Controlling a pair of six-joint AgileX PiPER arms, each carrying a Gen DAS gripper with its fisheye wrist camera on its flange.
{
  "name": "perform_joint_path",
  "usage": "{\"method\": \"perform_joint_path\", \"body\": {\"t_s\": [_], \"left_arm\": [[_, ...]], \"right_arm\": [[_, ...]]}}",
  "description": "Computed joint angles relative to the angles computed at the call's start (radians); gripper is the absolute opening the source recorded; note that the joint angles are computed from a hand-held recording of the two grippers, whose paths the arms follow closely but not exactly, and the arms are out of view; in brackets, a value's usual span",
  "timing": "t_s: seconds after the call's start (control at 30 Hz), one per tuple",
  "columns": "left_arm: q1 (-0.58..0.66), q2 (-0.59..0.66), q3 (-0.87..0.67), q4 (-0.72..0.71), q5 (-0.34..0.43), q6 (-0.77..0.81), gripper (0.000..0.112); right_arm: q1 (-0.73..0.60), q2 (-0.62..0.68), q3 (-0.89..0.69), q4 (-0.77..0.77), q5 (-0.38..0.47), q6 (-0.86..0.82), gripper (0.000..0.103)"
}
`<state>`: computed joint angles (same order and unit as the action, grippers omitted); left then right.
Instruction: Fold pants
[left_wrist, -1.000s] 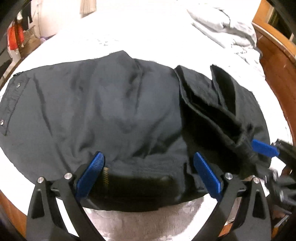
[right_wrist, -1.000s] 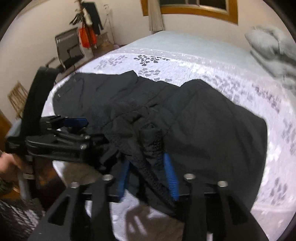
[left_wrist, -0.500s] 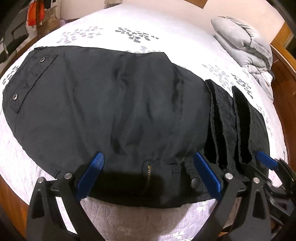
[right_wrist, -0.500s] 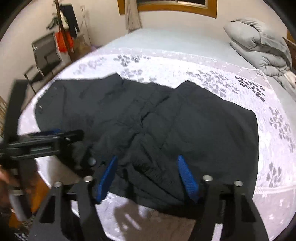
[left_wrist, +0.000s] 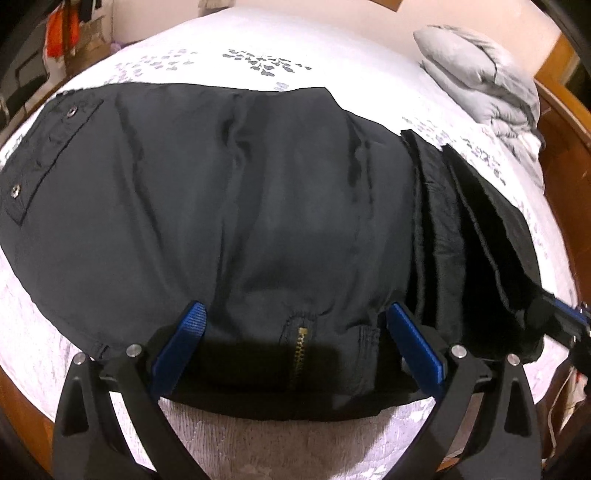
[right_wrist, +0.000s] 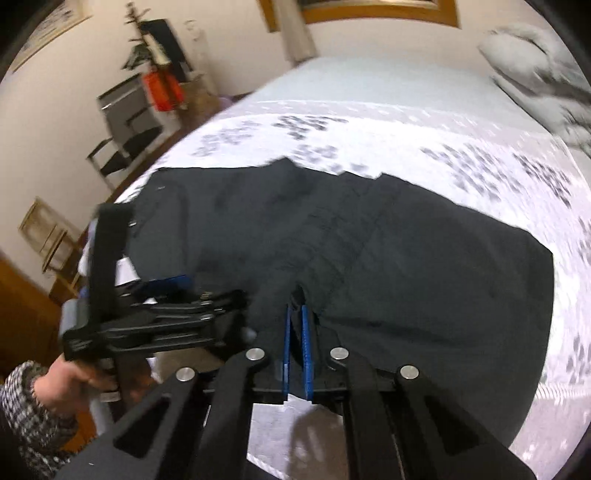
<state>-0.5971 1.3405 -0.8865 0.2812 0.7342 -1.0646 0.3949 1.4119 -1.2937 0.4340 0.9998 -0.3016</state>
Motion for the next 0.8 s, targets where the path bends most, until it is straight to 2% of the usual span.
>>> {"method": "perform_joint_path", "body": {"t_s": [0.17,0.3,0.33,0.37,0.4,0.57,0.6,0.7,0.8], "left_arm": [[0.002,0.005,0.005,-0.005,-0.011,0.016,0.099],[0.009,0.003,0.003,-0.025,-0.011,0.054,0.098],[0.013,0.000,0.005,-0.031,-0.016,0.059,0.098],[0.015,-0.001,0.006,-0.034,-0.018,0.062,0.098],[0.019,0.000,0.005,-0.040,-0.019,0.068,0.098],[0.022,-0.002,0.002,-0.054,-0.014,0.097,0.099],[0.023,-0.006,0.004,-0.056,-0.016,0.098,0.099],[0.017,-0.009,0.008,-0.044,-0.018,0.081,0.099],[-0.008,0.002,0.002,-0.005,-0.002,0.048,0.099]], "right_arm": [[0.070,0.091,0.023,-0.061,-0.025,0.042,0.005],[0.025,0.108,0.079,0.025,-0.046,-0.023,0.007],[0.012,0.108,0.077,0.051,-0.033,-0.044,0.013],[-0.004,0.105,0.074,0.086,-0.010,-0.071,0.027],[-0.013,0.095,0.077,0.104,-0.005,-0.087,0.033],[-0.064,0.018,0.059,0.098,0.004,-0.083,0.035],[-0.079,0.007,0.048,0.075,-0.002,-0.049,0.035],[-0.051,0.005,0.025,-0.137,-0.057,0.125,0.035],[-0.030,0.048,0.027,-0.234,-0.068,0.210,0.035]]}}
